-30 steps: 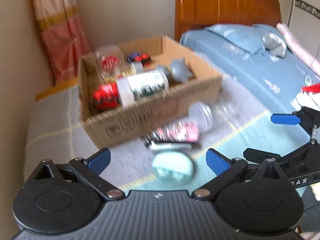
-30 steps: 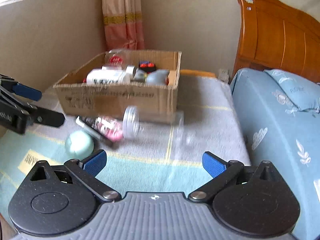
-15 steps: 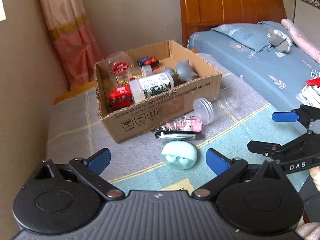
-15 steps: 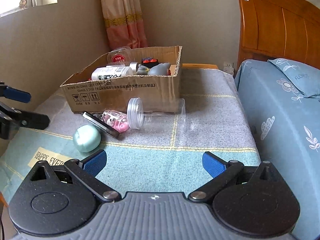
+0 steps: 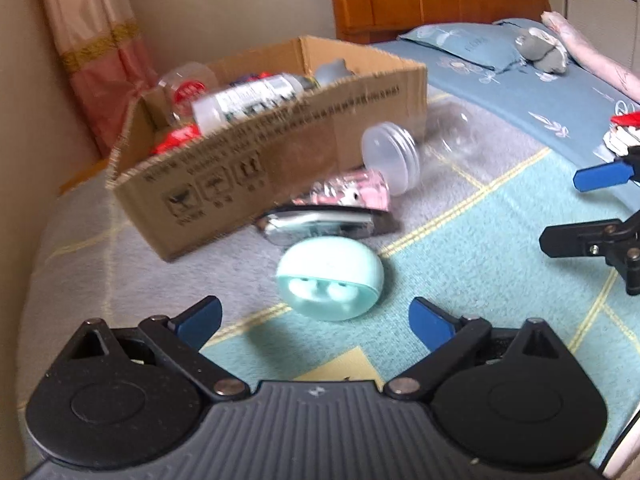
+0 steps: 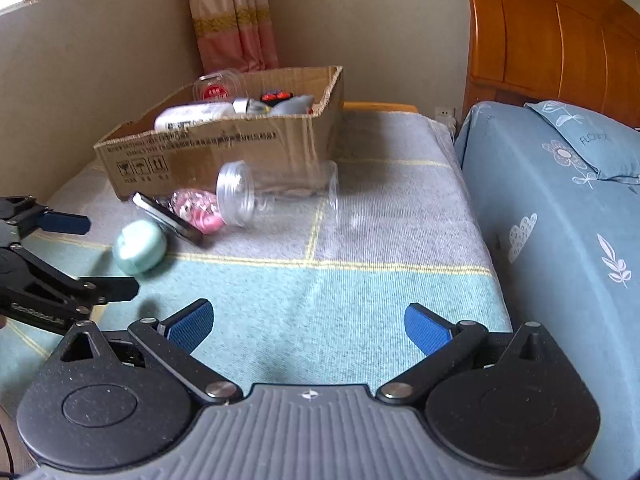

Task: Organize rigid objects
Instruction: 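Move the left tool to the teal round case and grasp it, then grasp the clear jar with the right tool while the left tool holds the teal case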

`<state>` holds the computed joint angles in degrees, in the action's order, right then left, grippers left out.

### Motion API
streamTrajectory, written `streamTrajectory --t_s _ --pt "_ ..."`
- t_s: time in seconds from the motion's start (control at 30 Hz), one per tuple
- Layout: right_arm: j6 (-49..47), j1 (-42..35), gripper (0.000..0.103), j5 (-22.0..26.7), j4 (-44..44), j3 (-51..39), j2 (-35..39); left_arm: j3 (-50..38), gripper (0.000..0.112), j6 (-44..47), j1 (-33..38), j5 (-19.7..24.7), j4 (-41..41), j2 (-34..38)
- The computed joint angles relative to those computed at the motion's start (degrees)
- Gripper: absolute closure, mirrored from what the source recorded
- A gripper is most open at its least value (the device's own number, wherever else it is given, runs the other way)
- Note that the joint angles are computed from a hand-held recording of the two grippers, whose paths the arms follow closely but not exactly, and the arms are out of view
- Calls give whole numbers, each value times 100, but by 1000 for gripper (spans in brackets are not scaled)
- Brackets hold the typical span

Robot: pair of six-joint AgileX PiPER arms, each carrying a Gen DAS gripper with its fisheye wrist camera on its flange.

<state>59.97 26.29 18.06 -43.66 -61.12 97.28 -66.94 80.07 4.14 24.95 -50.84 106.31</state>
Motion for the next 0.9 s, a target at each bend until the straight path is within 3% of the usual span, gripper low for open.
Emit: streamTrajectory --t_s 0.2,0.33,0.43,0.6,0.9 --pt "-742 -112 0 -36 704 -106 192 -404 16 169 191 645 -310 318" --pt "-318 5 0 71 96 -128 286 -625 20 137 245 913 -404 495" --pt "7 131 0 226 -430 -169 379 -726 23 109 231 958 -372 550" --pt "367 131 0 155 -760 -152 419 -789 52 -54 215 995 -255 512" --pt "664 165 0 183 -1017 -230 507 -444 52 -1085 177 529 293 192"
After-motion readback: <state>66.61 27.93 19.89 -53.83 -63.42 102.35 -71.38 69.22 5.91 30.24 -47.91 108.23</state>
